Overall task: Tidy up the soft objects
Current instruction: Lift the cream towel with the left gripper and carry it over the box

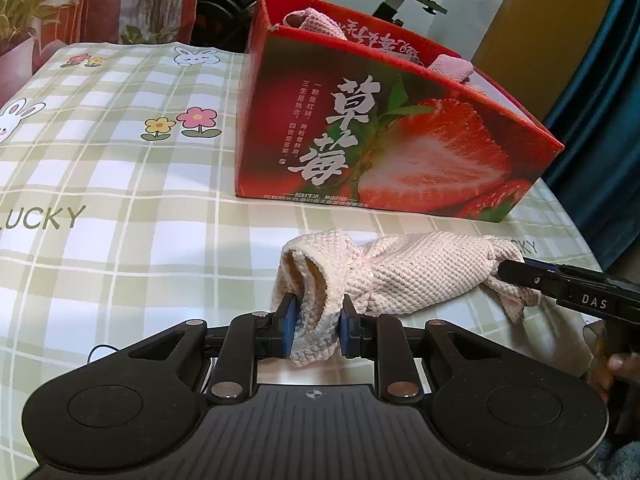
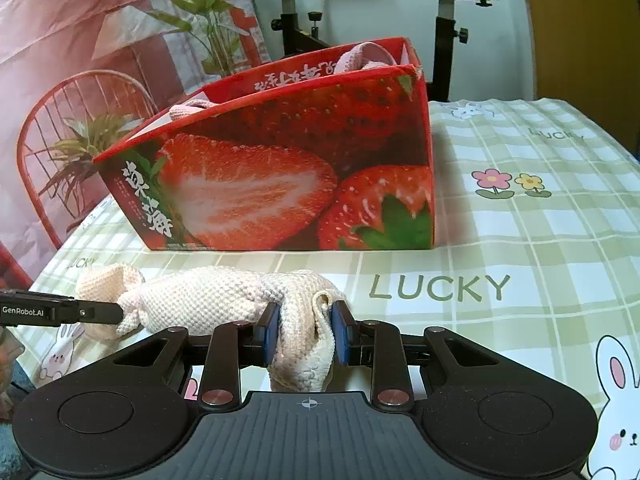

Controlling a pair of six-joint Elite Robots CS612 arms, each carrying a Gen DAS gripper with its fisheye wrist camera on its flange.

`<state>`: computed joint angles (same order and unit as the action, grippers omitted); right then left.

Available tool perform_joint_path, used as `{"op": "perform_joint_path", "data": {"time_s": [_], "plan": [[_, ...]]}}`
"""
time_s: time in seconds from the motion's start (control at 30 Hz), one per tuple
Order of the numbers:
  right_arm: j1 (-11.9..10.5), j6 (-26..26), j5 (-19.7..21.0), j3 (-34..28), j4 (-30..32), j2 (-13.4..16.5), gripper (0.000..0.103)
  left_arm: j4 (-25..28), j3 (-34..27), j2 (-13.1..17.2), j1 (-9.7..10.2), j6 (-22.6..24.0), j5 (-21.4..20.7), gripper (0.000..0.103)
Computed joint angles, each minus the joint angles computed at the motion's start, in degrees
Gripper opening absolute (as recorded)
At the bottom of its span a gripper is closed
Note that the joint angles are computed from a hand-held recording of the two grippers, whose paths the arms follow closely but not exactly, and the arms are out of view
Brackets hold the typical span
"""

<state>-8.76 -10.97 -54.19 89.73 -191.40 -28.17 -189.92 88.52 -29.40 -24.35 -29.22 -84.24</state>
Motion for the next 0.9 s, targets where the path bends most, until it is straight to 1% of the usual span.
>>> {"op": "perform_joint_path", "data": {"time_s": [0.2, 0.3, 0.37, 0.53, 0.6, 0.67, 0.73, 0.8, 0.83, 0.9], "plan": [[-0.09, 0.87, 0.15, -0.02, 0.19, 0.1, 0.028, -0.62, 0.35, -0.01, 0.04, -0.25, -0.14, 0.023], [-0.23, 0.9, 0.96, 0.04, -0.02, -0.02, 0.025, -0.82, 0.55, -0.21, -0.07, 0.06, 0.21, 0.023], [-0.59, 2.01, 2.72, 0.17, -2.64, 0.0, 0.024, -2.65, 0.97, -0.5, -0.09, 0.58, 0.44, 0.019], [-1.38, 3.82, 6.37, 0.31, -12.04, -0.46, 0.023, -10.39, 2.4, -2.16, 0.0, 1.49, 1.68, 0.019], [-1.83, 6.26, 7.78, -0.02, -15.05, -0.84, 0.023, -12.62, 2.59, -3.16, 0.14, 2.03, 1.38, 0.019], [-2.23, 9.12, 8.52, -0.71, -17.21, -1.11, 0.023, -13.9, 2.17, -3.87, 0.28, 3.72, 0.84, 0.019], [-2.34, 9.52, 8.42, -1.71, -17.26, -1.57, 0.023, -13.57, 1.14, -4.23, 0.45, 5.3, 0.31, 0.019], [-2.2, 8.14, 7.63, -3.05, -16.14, -1.97, 0.023, -11.67, -0.35, -4.41, 0.64, 7.51, 0.2, 0.019], [-2.12, 7.2, 7.38, -3.84, -15.27, -2.05, 0.023, -10.15, -1.4, -4.34, 0.76, 8.63, 0.04, 0.019], [-1.82, 3.08, 6.4, -5.46, -12.08, -2.33, 0.023, -6.16, -3.59, -4.06, 1.18, 10.68, -0.77, 0.019]]}}
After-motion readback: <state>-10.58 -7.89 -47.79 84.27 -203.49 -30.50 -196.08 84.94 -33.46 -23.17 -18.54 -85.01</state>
